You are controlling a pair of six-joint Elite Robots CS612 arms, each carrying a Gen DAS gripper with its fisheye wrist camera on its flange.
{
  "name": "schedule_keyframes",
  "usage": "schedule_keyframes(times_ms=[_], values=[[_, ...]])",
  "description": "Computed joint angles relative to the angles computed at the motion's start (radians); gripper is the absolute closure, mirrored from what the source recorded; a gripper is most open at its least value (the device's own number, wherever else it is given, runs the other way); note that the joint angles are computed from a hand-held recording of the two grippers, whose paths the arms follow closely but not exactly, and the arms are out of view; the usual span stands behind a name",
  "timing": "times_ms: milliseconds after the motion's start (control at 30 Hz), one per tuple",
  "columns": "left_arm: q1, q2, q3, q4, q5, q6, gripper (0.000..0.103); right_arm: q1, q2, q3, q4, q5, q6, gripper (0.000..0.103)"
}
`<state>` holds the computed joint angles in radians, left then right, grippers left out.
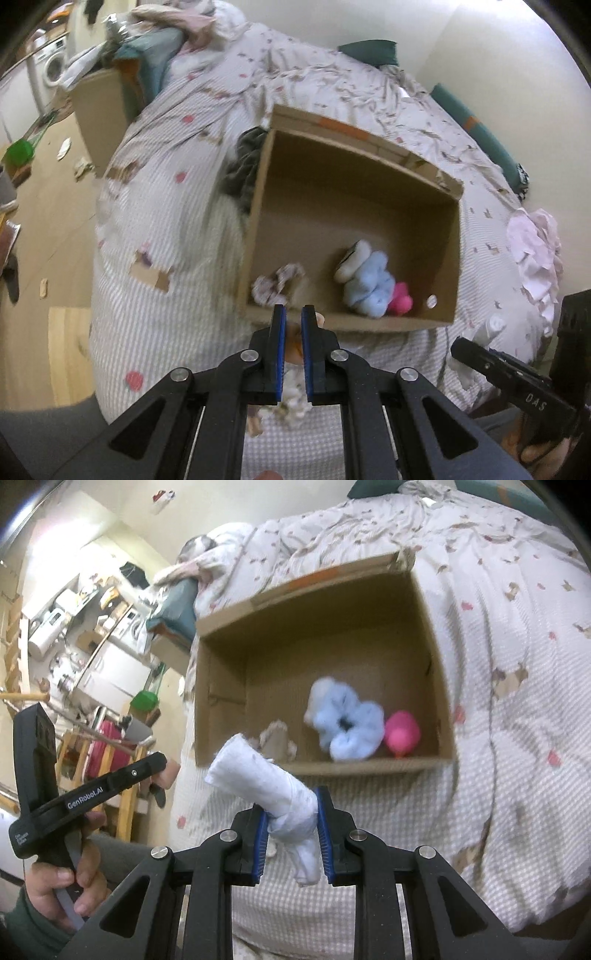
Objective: Organize soft objects
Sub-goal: 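Carry the white sock and cardboard tube over the box with both grippers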
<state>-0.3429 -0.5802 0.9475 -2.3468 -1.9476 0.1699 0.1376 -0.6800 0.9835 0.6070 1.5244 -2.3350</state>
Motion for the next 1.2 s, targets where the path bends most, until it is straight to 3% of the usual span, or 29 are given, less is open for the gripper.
schedule_keyframes(times_ms=[300, 500, 600, 767, 933, 1200], values=[[-0.023, 0.065, -0.110, 0.064, -0.042, 0.046, 0.095, -0.038, 0.025, -0.044, 0.009, -0.006, 0.013, 0.077], [-0.027, 0.138, -0.193, 0.151, -0.111, 0.014, 0.095, -0.051, 0.047, -0.041, -0.038, 0.004, 0.056, 0.077], [-0.037, 0.138, -0.167, 0.110, -0.067, 0.037, 0.095, -0.048, 0.073, -0.063, -0.010, 0.014, 0.079, 0.077], [-0.050, 0.135, -0.142, 0.055, 0.008, 0.061, 0.095, -0.039, 0.128, -0.151, 0.074, 0.023, 0.042, 0.077], [-0.057, 0.130, -0.121, 0.027, 0.067, 0.074, 0.095, -0.043, 0.188, -0.241, 0.158, -0.017, 0.039, 0.077], [-0.056, 0.136, -0.132, 0.052, 0.081, 0.071, 0.095, -0.043, 0.216, -0.284, 0.186, -0.026, 0.045, 0.077]])
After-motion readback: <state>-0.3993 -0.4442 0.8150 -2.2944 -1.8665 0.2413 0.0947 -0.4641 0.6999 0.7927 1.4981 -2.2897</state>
